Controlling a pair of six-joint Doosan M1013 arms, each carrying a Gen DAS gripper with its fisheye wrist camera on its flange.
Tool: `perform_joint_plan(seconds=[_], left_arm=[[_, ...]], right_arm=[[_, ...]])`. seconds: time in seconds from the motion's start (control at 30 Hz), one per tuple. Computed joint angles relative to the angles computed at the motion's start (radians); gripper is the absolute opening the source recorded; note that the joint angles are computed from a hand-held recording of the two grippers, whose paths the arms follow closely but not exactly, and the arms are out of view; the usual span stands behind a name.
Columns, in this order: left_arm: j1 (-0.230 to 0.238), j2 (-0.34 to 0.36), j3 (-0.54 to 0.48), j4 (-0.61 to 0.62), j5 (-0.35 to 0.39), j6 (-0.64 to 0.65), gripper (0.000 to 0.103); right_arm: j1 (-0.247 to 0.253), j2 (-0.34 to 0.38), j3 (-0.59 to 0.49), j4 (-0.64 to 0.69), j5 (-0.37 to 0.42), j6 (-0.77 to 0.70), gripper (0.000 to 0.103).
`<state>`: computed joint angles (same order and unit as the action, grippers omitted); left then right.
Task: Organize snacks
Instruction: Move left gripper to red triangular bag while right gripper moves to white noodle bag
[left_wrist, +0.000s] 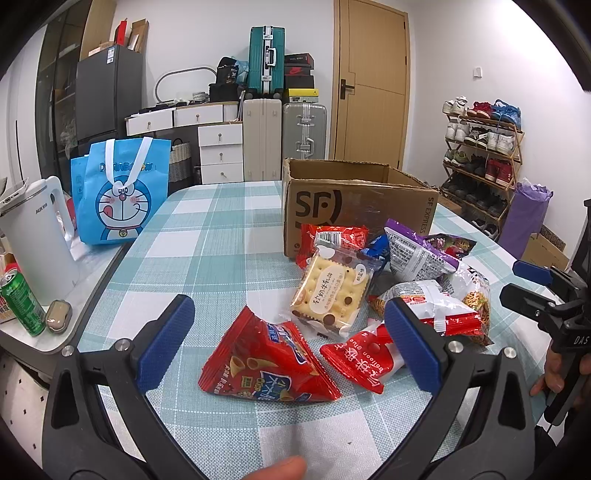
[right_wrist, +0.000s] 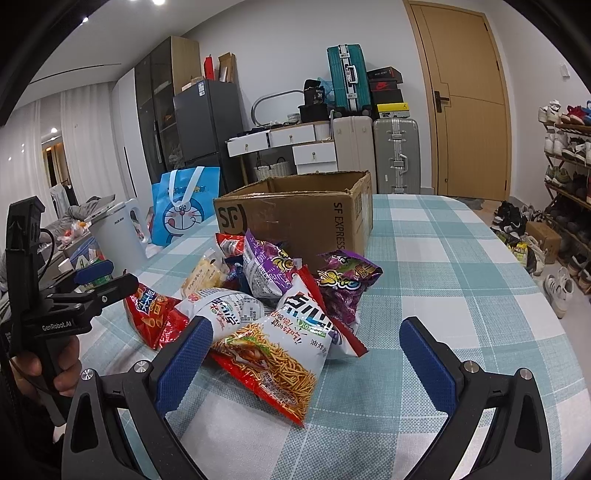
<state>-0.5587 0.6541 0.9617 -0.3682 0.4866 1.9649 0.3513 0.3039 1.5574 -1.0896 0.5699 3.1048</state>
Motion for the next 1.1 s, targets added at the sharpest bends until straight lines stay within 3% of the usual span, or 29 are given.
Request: perform_joint_plan(seconds=[0.33,0.5,0.73,0.9,1.1], left_arm=[[-0.003,0.0,0.008,0.006,-0.005,-0.008,0.102],[-0.002,-0.002,0.011,0.031,0.002,-0.034,0.102],[0.0,0.021,-0.034,0.054,0.055,-0.081,0.102],[-0.015,0.009,-0.015,0.158,0.044,-0.129,0.102],[-0.016,0.012,-0.03,0.18,0.077,-0.144,0.102]], right_arm=[[-0.015,0.018,-0.041,0.171,0.022,-0.171,0.103],[-0.027,0.015,-0.042,0.205,-0.002,-0.167,0.103],[-0.029,0.034,-0.08,0.27,0.021,-0.251,0.103],[-0.037,0.049,-0.107,0.343,0.037,-0.327,0.103],[-0.046,0.056,-0.118,0.386,0.052,-0.349,0.103]])
